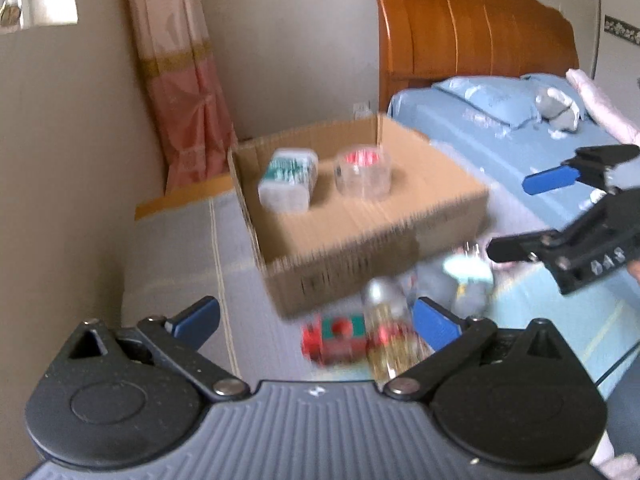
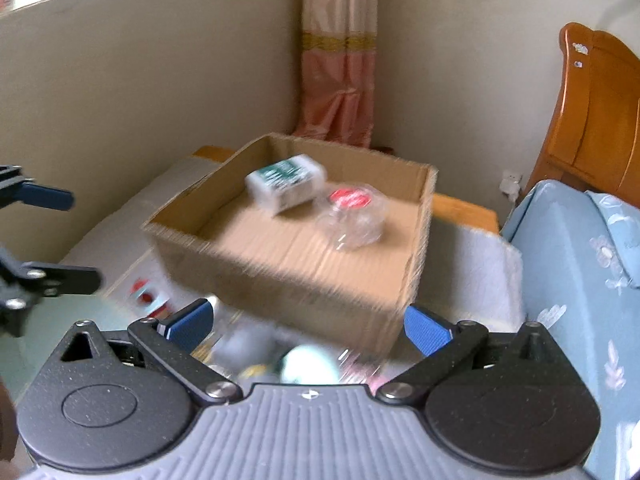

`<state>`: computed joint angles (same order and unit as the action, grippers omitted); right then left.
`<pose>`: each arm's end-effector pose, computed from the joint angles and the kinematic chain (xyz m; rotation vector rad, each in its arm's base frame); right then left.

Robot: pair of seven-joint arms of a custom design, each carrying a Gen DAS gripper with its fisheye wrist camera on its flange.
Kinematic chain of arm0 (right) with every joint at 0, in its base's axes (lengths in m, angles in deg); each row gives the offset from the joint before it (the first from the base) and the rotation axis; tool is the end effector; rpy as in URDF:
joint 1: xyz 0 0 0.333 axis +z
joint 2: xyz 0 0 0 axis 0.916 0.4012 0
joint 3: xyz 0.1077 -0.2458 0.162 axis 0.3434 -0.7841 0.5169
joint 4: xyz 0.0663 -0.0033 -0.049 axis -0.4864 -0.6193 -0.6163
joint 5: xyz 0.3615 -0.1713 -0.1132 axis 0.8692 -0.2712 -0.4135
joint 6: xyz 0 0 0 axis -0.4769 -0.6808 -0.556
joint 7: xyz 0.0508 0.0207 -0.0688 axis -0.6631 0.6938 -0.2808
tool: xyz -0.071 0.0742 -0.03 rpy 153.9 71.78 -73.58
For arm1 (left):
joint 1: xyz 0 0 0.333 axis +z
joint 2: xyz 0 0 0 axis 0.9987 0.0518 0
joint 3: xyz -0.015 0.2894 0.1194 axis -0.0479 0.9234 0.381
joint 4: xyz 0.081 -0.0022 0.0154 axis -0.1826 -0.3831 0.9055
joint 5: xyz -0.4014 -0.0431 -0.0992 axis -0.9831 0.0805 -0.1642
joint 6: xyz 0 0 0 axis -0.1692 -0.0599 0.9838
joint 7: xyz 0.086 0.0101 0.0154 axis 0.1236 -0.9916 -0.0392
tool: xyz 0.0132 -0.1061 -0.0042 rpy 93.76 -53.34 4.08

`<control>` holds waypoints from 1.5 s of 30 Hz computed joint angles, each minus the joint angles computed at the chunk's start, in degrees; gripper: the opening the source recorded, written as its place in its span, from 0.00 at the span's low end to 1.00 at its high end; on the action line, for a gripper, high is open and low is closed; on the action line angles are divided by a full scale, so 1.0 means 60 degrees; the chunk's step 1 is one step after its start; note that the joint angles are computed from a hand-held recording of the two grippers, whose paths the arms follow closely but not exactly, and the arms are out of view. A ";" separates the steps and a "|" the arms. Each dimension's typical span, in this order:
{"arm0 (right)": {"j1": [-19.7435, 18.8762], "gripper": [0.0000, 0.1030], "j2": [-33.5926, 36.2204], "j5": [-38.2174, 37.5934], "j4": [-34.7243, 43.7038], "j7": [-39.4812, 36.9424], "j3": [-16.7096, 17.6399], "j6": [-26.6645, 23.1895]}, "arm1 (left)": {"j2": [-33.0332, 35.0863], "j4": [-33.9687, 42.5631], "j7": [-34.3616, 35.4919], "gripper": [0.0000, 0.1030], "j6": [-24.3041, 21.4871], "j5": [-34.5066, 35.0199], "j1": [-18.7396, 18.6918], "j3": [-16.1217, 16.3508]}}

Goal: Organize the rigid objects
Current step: 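Move both grippers back toward the remaining items beside the box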

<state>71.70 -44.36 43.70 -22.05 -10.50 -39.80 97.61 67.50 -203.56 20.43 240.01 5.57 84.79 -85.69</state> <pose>0.6932 0.1243 0.5263 -2.1393 0.9577 -0.4578 0.6063 -0.1232 0.5174 -1.6750 1.7839 -0.7053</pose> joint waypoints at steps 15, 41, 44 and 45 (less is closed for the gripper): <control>0.0660 1.00 -0.1977 0.1686 -0.3709 -0.1687 -0.0473 0.0936 | -0.1115 -0.2468 0.0172 0.99 0.1165 -0.1158 -0.0216 -0.0333; 0.1239 1.00 -0.1705 0.0715 -0.3440 -0.2761 -0.0318 0.0164 | -0.1451 -0.3375 -0.3285 0.99 0.1305 0.1913 0.1520 -0.0692; 0.1250 1.00 -0.1425 0.0322 -0.3112 -0.2506 -0.0258 0.0016 | -0.1415 -0.3348 -0.3536 0.99 0.1248 0.2104 0.1567 -0.0630; 0.1224 1.00 -0.1365 0.0245 -0.3019 -0.2446 -0.0238 -0.0149 | -0.1395 -0.3317 -0.3650 0.99 0.1225 0.2217 0.1594 -0.0628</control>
<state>79.04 -52.56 45.17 -40.16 -25.18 -41.23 96.72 59.13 -223.47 -1.47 247.36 18.87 94.35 -89.46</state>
